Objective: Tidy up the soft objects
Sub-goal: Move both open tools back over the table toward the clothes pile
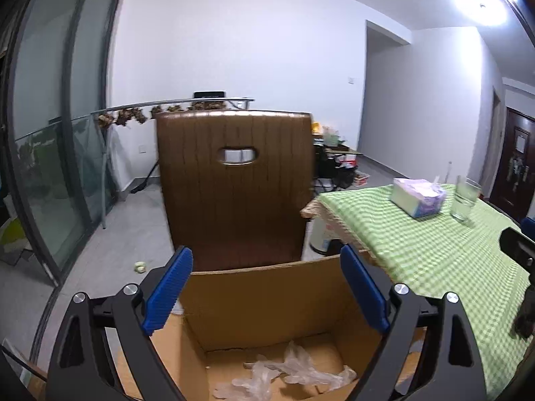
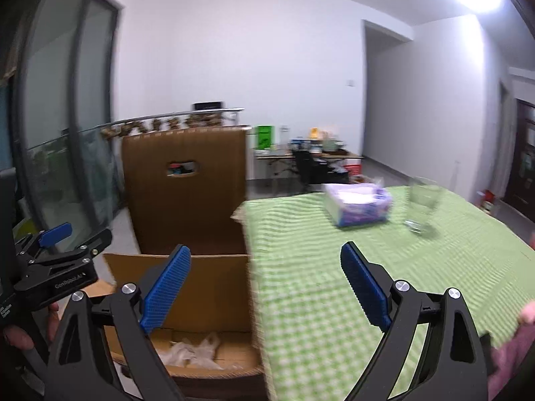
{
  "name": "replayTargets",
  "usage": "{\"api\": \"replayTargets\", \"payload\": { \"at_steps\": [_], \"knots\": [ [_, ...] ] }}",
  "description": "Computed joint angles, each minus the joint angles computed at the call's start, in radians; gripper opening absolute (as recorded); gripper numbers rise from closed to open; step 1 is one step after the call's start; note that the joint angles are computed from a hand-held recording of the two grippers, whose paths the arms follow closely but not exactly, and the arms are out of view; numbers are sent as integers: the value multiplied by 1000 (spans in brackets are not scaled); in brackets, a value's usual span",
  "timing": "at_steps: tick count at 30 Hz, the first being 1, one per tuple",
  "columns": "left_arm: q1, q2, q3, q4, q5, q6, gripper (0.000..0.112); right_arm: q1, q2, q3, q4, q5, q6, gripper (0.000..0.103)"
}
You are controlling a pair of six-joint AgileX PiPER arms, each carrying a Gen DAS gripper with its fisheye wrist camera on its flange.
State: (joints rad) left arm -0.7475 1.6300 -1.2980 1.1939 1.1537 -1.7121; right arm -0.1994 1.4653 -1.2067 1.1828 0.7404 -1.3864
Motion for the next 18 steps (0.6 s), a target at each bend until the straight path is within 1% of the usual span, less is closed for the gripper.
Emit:
{"api": "replayTargets", "payload": {
  "at_steps": [2,4,6,9,11,12,13,15,18],
  "knots": [
    [-14,22,-31,4,-28,12,87,-67,-24,19,-11,1,15,88],
    [-35,66,-92,11,-64,34,88,-146,-53,41,-20,0,23,88],
    [-63,126,-178,9,-114,92,89,-229,-79,67,-29,-11,24,88],
    [-111,225,-332,-21,-196,207,89,-411,-116,93,-57,13,43,88],
    [-150,292,-438,-50,-249,272,89,-568,-135,98,-74,35,53,88],
    [-172,333,-508,-85,-282,326,89,-622,-134,92,-79,39,56,88],
    [-197,376,-583,-131,-316,390,89,-711,-136,87,-82,54,58,88],
    [-239,439,-689,-186,-349,473,89,-851,-132,69,-92,89,68,88],
    [-309,536,-856,-280,-367,617,89,-1077,-110,34,-107,149,71,88]
  ]
}}
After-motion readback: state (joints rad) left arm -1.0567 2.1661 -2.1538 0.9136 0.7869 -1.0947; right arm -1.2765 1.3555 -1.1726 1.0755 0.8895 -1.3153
